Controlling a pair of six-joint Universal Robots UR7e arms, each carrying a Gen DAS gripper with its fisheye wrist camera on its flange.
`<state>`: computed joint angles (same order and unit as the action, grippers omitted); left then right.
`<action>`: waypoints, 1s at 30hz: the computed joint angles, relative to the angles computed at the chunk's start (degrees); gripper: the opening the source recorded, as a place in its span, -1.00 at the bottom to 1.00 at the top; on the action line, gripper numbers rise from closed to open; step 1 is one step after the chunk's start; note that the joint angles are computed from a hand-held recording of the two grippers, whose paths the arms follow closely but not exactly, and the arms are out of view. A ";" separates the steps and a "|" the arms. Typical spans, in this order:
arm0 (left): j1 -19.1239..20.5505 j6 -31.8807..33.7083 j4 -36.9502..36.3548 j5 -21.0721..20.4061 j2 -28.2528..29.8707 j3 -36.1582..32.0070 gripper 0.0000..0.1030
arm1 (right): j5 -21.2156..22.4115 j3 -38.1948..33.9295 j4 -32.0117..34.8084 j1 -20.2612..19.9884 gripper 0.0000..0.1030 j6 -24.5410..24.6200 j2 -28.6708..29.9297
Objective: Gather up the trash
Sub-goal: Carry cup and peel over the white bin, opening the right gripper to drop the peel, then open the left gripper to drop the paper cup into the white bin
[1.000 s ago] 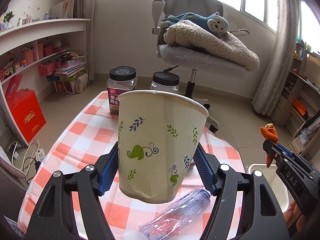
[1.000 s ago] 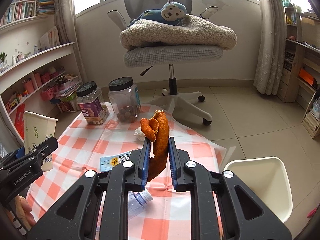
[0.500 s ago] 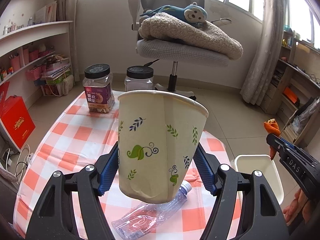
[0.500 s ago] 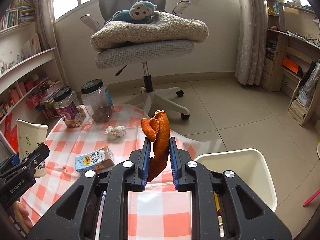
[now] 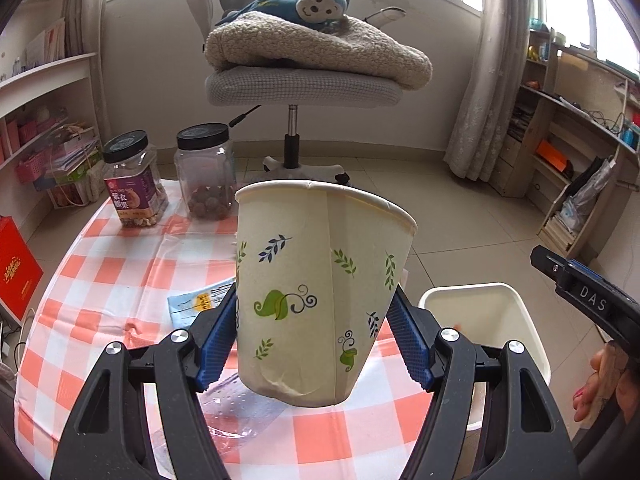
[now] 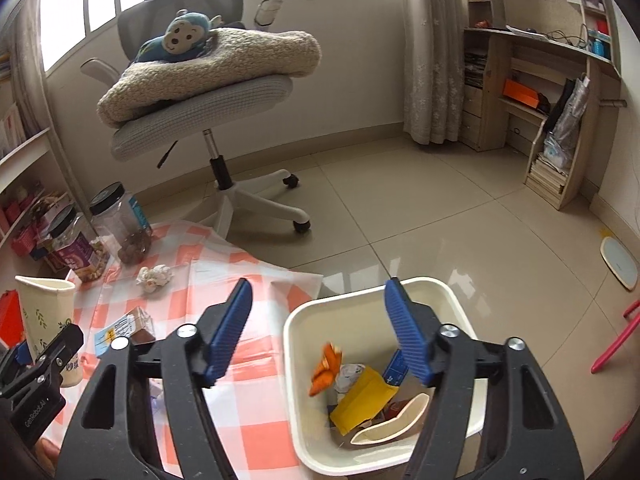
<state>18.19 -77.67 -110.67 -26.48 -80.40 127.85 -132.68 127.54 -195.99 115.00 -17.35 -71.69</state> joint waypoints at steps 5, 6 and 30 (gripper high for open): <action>0.78 8.84 -10.24 -1.77 5.61 -1.55 0.34 | -3.26 -0.11 -0.77 -1.78 0.82 0.87 -1.62; 0.81 10.16 -11.63 -2.01 6.65 -1.91 0.34 | -3.79 -0.13 -0.87 -2.09 0.84 0.93 -1.92; 4.74 26.20 -33.19 -15.40 28.10 -15.96 0.55 | -5.17 0.35 -2.72 -8.14 0.86 4.52 -11.92</action>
<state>22.92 -51.47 -143.86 -41.87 -52.30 111.89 -137.84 127.88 -198.70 106.86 -12.82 -83.61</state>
